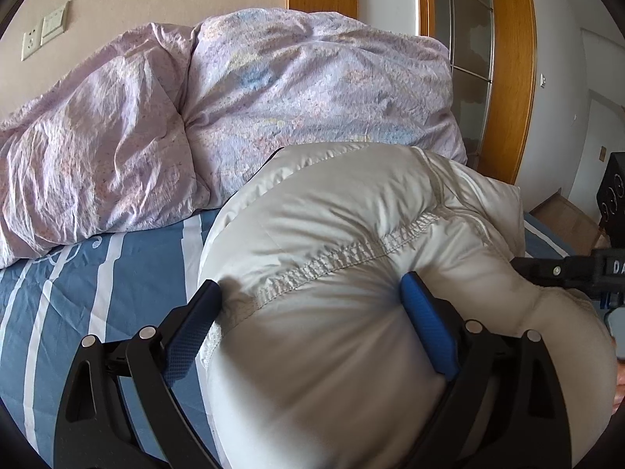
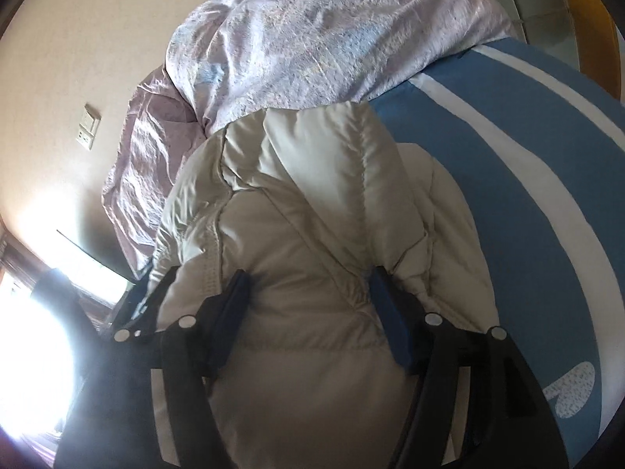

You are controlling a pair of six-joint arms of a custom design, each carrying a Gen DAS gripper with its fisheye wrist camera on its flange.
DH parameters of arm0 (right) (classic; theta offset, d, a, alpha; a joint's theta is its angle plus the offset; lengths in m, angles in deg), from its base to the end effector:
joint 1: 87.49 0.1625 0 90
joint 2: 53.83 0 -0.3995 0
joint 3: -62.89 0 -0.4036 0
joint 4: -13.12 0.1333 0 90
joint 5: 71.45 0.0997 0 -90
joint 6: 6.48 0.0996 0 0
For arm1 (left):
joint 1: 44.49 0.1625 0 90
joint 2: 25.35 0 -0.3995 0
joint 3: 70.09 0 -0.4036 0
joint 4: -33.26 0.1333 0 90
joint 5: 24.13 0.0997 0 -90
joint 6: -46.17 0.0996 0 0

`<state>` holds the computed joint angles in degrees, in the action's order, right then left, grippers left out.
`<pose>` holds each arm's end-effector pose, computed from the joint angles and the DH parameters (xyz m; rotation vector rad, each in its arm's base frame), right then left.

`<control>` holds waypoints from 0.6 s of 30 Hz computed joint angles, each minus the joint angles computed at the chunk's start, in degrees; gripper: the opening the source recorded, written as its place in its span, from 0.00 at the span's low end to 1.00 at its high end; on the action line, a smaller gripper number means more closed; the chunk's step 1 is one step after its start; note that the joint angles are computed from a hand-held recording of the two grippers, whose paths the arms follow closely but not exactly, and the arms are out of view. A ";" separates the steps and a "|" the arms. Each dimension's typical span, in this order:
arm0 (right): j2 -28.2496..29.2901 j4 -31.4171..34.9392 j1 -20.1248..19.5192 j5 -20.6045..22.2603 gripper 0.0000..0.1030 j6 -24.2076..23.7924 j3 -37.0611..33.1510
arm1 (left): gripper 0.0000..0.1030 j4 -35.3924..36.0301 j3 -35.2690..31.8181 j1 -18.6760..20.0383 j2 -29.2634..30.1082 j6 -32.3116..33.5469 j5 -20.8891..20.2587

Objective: Fold large clothes

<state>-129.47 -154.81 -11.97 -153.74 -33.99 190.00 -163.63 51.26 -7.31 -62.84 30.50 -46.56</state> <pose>0.0211 -0.5050 0.1899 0.3891 -2.9868 0.7338 -0.2357 -0.4616 0.0084 0.3981 2.0842 -1.1456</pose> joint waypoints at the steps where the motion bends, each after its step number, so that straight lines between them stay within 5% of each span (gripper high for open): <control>1: 0.35 -1.41 0.03 -0.23 0.62 -0.45 0.37 | 0.91 -0.59 -0.12 0.01 0.30 0.29 0.19; 9: 1.30 -2.59 -2.33 4.01 0.62 -1.69 0.57 | 0.91 -4.72 -1.88 -0.08 3.33 3.18 2.38; 13: 0.34 1.73 -0.92 1.27 0.64 -1.22 -0.89 | 0.92 2.25 0.11 -0.94 -0.05 -3.18 1.99; 15: -0.99 5.37 0.96 -2.33 0.69 0.34 -2.01 | 0.92 8.62 2.88 -1.77 -4.83 -10.08 -0.35; 17: -2.84 7.92 2.35 -4.68 0.95 1.24 -2.30 | 0.94 11.78 5.41 -2.53 -8.85 -14.27 -2.00; 18: -4.04 7.93 3.24 -6.35 0.98 1.67 -2.12 | 0.95 12.82 7.45 -3.01 -11.71 -16.24 -2.54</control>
